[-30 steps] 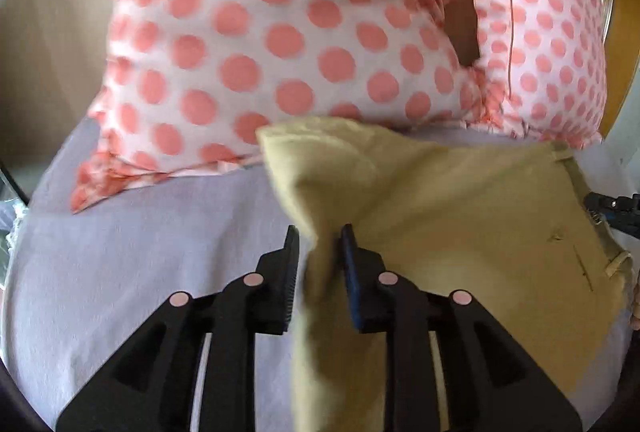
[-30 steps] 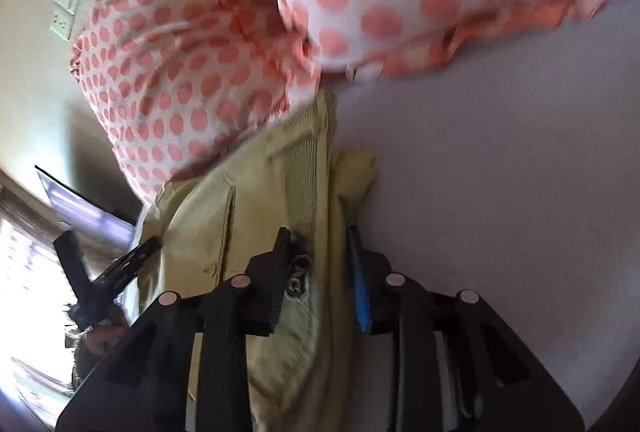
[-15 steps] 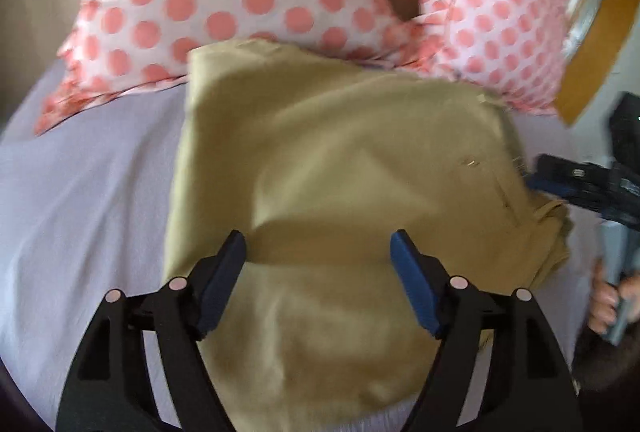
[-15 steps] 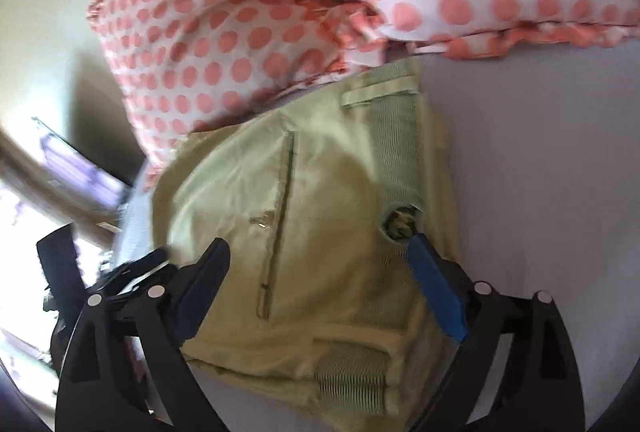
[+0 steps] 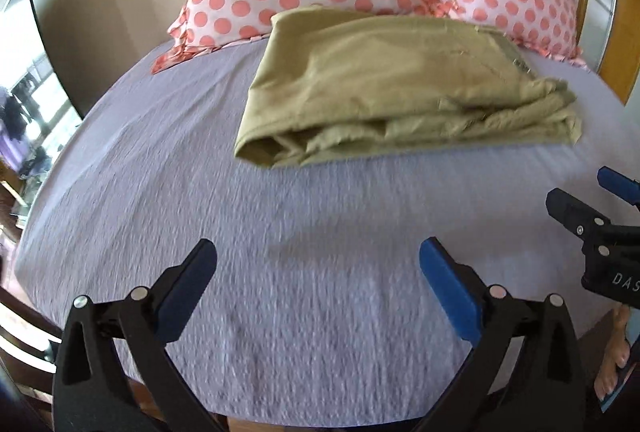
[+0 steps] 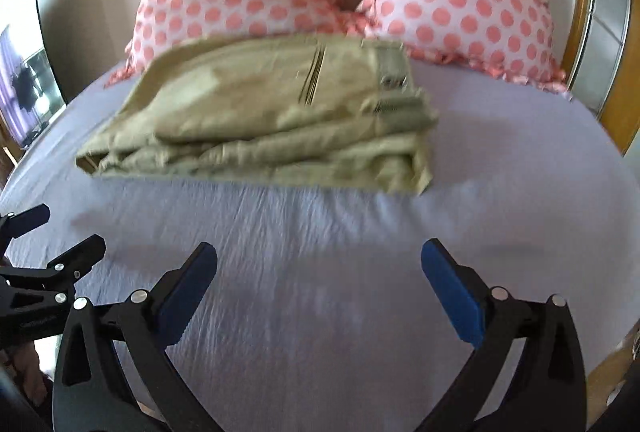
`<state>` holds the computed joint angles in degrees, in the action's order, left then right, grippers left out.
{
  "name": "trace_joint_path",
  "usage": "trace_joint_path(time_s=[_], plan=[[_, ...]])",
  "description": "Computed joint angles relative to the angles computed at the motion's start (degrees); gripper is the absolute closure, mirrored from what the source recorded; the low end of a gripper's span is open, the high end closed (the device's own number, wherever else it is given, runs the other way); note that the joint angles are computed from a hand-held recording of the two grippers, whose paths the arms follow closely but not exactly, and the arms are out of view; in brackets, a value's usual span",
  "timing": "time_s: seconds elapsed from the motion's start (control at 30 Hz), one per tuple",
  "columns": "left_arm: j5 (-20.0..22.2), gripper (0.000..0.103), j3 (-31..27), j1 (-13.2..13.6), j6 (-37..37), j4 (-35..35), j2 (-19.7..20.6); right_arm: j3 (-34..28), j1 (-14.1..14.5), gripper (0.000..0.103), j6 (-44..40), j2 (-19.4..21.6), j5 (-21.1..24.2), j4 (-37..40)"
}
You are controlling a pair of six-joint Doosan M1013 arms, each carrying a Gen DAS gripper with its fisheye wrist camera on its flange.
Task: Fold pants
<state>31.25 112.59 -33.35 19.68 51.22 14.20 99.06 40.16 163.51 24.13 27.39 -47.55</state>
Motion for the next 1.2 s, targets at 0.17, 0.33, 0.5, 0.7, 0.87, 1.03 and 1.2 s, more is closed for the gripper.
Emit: trace_joint_path(time_s=[0.17,0.33,0.5,0.7,0.87,1.03,1.2], plan=[[-4.7,0.002,1.9,1.3,-2.9,-0.5,-1.0,-0.2,0.8,0.001,3.4,0.6,2.4,-2.5],[-4.6,0.002,3.4,0.4,-13.3,9.5,-1.0,0.6,1.6,0.001,9.3,0.5,2.9,-7.6],[-4.7,0.002,3.3,0.6,-12.6,9.2,-1.1,0.4,1.8,0.001,10.3,0.7,3.9,-8.0],[-4.7,0.002,3.3,0.6,-12.5,9.1,-1.1,0.4,1.8,0.001,10.3,0.6,3.9,-7.9],[-4.7,0.002,3.3,0.6,-12.5,9.1,-1.1,0.4,1.9,0.001,10.3,0.6,3.9,-7.9],[-4.7,0.002,3.2,0.6,-12.4,9.0,-1.1,0.4,1.8,0.001,10.2,0.6,3.8,-7.9],[-4.7,0.002,3.2,0.6,-12.3,9.0,-1.1,0.4,1.8,0.001,10.2,0.6,3.8,-7.9]])
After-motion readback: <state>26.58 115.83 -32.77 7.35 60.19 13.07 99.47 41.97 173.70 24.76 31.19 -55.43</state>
